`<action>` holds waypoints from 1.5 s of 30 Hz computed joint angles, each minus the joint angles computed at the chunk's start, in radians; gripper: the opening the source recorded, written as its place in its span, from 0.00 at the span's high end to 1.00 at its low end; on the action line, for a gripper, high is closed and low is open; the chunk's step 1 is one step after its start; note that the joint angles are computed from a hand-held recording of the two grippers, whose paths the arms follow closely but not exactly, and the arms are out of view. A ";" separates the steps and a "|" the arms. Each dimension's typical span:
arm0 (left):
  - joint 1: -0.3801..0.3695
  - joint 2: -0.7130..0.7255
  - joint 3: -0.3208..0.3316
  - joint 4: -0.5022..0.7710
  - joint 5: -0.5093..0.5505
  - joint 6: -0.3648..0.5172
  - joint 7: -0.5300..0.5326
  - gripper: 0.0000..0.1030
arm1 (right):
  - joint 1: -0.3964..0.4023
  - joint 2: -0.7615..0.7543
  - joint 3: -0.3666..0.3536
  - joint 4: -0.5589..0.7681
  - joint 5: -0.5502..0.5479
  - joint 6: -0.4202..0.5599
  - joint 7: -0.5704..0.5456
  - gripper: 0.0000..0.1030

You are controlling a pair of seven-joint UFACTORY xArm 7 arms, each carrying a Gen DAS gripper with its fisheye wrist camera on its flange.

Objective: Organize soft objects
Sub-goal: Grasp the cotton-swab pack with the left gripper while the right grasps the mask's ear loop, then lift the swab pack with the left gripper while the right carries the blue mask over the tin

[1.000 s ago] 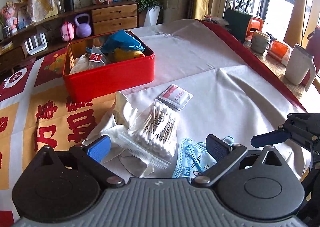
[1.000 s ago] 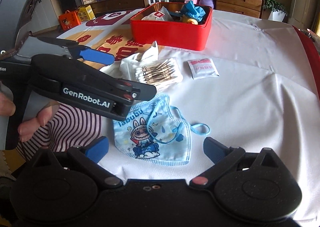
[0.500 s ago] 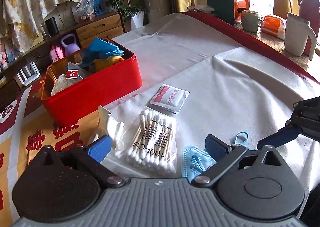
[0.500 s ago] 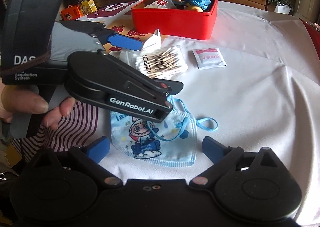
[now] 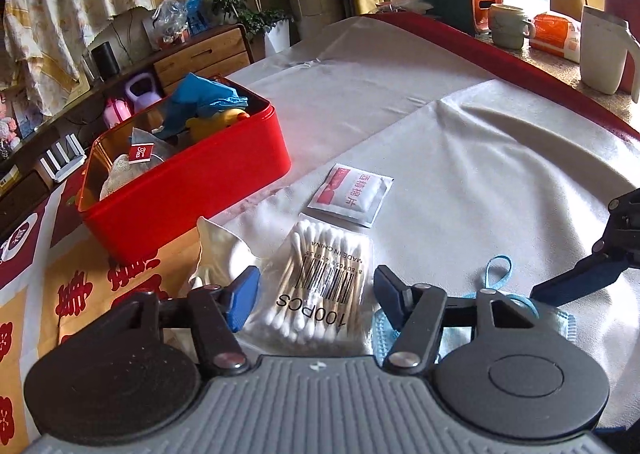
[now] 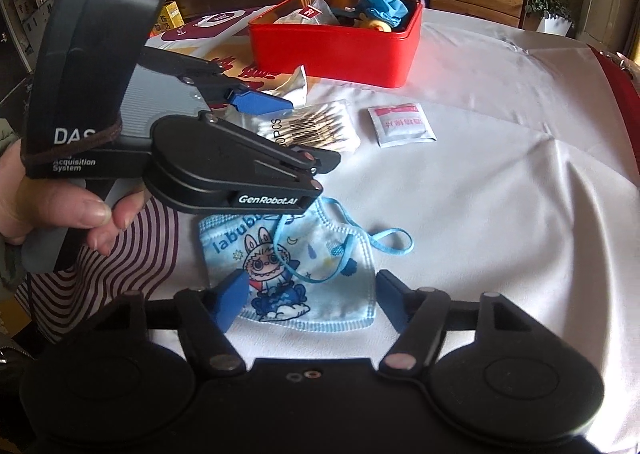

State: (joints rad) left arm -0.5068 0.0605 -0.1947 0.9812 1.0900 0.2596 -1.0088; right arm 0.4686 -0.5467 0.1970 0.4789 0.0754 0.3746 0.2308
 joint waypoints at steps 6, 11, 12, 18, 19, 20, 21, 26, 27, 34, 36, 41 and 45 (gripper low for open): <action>-0.005 -0.009 -0.005 -0.002 0.058 0.026 -0.039 0.57 | -0.058 -0.025 0.037 -0.013 -0.051 0.000 0.068 0.85; 0.001 -0.022 -0.012 -0.009 0.085 0.041 -0.068 0.62 | -0.031 -0.050 -0.007 -0.041 -0.023 -0.018 0.066 0.99; 0.005 -0.026 -0.013 -0.013 0.071 0.037 -0.066 0.63 | -0.028 -0.057 -0.008 -0.047 -0.019 -0.024 0.068 0.99; 0.031 -0.056 -0.017 -0.036 -0.022 0.013 -0.057 0.64 | -0.038 -0.100 0.006 -0.066 -0.028 -0.032 0.090 1.00; 0.036 -0.064 -0.019 -0.041 -0.034 0.012 -0.056 0.65 | -0.041 -0.109 0.009 -0.067 -0.031 -0.031 0.096 1.00; 0.040 -0.073 -0.022 -0.046 -0.047 0.010 -0.054 0.65 | -0.045 -0.120 0.011 -0.070 -0.033 -0.029 0.101 1.00; 0.045 -0.081 -0.025 -0.052 -0.064 0.009 -0.048 0.65 | -0.045 -0.129 0.009 -0.071 -0.034 -0.028 0.104 1.00; 0.074 -0.131 -0.046 -0.086 -0.175 -0.003 -0.008 0.65 | -0.053 -0.175 0.001 -0.071 -0.035 -0.016 0.117 1.00; 0.079 -0.143 -0.051 -0.093 -0.193 -0.005 0.001 0.65 | -0.058 -0.182 0.002 -0.069 -0.038 -0.016 0.119 1.00; 0.129 -0.223 -0.095 -0.136 -0.316 -0.019 0.063 0.65 | -0.095 -0.219 0.010 -0.044 -0.063 -0.007 0.125 1.00; 0.143 -0.245 -0.105 -0.144 -0.351 -0.020 0.083 0.65 | -0.105 -0.221 0.012 -0.031 -0.070 -0.005 0.126 1.00; 0.175 -0.289 -0.126 -0.156 -0.437 -0.018 0.138 0.65 | -0.129 -0.216 0.021 0.008 -0.091 0.003 0.119 1.00; 0.189 -0.309 -0.133 -0.153 -0.507 -0.011 0.195 0.65 | -0.145 -0.200 0.025 0.044 -0.101 0.001 0.118 1.00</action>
